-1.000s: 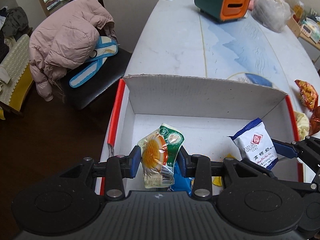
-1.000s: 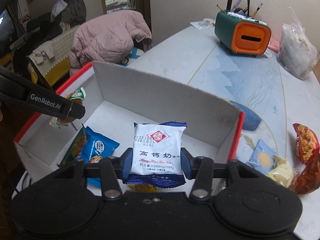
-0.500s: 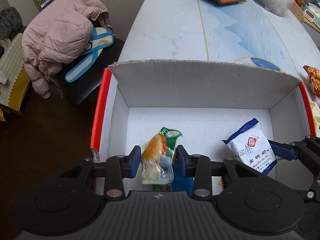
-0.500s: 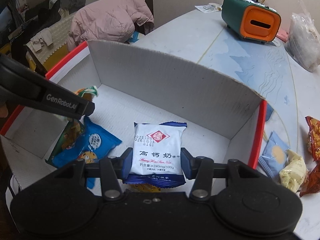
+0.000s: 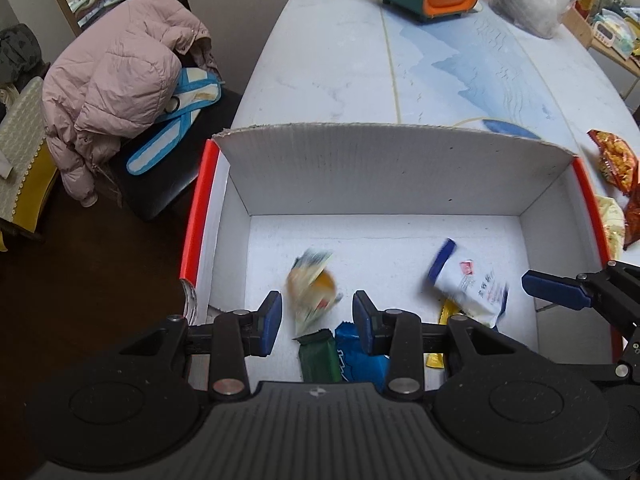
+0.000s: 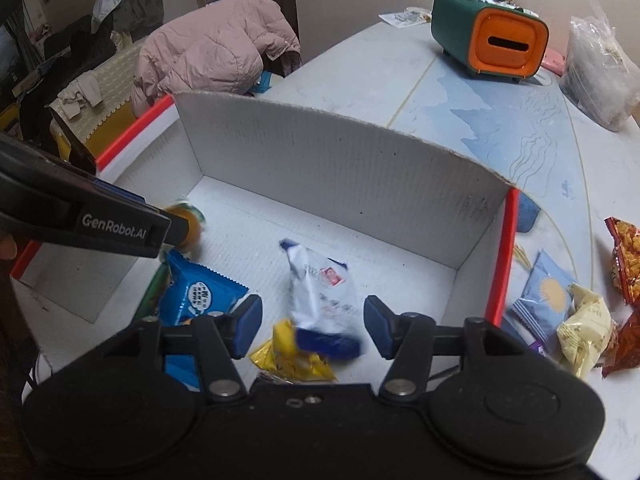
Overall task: Organize snacks
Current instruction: 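Open both tools to drop the white packet and orange candy into the box, then move both tools back from the box to the snack pile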
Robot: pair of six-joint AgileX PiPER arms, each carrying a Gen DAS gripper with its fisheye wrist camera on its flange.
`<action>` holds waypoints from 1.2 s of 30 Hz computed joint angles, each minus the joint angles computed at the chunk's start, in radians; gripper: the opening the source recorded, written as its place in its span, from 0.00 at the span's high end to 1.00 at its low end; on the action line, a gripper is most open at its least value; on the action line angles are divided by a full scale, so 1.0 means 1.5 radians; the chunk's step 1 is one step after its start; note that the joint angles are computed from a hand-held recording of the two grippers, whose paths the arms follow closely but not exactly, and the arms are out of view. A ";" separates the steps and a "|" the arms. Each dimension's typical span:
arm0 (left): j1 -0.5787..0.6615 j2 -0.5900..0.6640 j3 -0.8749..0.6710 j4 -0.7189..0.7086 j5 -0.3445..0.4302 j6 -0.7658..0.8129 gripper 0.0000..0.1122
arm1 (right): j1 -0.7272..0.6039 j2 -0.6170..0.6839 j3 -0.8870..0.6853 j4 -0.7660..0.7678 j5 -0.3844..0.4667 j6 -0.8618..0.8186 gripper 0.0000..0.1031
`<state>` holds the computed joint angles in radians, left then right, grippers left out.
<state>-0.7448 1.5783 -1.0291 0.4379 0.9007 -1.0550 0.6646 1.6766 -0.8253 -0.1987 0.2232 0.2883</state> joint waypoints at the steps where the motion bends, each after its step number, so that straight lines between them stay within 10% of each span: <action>1: -0.005 -0.007 0.003 0.003 0.002 -0.005 0.66 | -0.001 -0.007 0.004 0.014 -0.001 -0.013 0.45; 21: -0.170 -0.121 0.004 0.087 0.057 -0.134 0.57 | -0.022 -0.272 0.125 0.126 0.004 -0.086 0.29; 36: -0.268 -0.060 -0.067 0.125 0.039 -0.219 0.45 | -0.253 -0.447 0.212 0.528 0.085 -0.585 0.08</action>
<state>-1.1472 1.4887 -1.1294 0.6249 0.9596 -1.3828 0.2854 1.0059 -0.5067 0.5926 0.3502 -0.5891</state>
